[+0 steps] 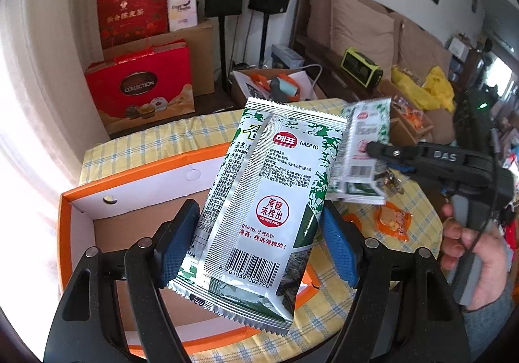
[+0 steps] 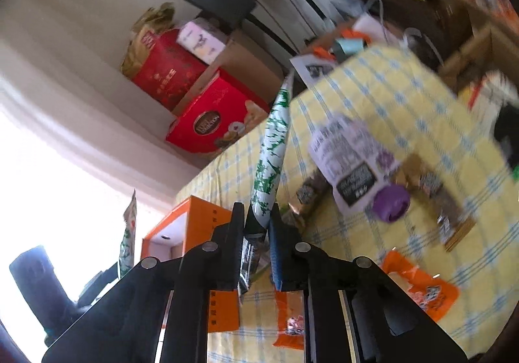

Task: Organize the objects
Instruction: 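Carry both seaweed packets over the orange shoebox with both grippers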

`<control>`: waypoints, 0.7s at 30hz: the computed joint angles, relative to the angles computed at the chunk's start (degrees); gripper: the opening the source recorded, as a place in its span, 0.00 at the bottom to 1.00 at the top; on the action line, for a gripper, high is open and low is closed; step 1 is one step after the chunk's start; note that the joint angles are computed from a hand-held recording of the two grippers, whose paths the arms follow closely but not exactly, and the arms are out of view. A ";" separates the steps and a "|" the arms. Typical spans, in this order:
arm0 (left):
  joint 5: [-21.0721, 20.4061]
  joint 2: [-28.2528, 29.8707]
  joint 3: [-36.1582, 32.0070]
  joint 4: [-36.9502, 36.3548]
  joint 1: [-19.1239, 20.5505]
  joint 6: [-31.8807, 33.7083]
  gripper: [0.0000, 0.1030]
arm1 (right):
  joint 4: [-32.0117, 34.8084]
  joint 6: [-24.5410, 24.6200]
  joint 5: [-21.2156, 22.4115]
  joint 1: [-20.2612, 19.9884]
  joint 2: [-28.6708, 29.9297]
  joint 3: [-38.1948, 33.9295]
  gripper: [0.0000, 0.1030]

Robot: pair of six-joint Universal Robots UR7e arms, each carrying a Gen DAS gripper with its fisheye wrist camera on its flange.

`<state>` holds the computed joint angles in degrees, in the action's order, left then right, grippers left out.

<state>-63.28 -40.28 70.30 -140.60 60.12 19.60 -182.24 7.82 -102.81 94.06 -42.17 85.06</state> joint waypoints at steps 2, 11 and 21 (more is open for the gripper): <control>0.50 -0.06 -0.07 -0.05 0.04 -0.69 0.70 | 1.20 -2.80 -3.29 1.51 0.37 -1.23 0.11; 8.14 -1.69 4.59 -8.67 -0.73 -1.03 0.70 | 7.65 -10.24 -12.42 5.81 3.90 -7.25 0.10; 13.01 -2.89 5.57 -13.15 0.18 -3.72 0.70 | 10.23 -14.80 -16.52 9.63 7.71 -11.52 0.10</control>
<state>-50.27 -43.17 75.87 -153.75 60.30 15.88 -172.01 -6.98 -119.32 103.69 -34.46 73.54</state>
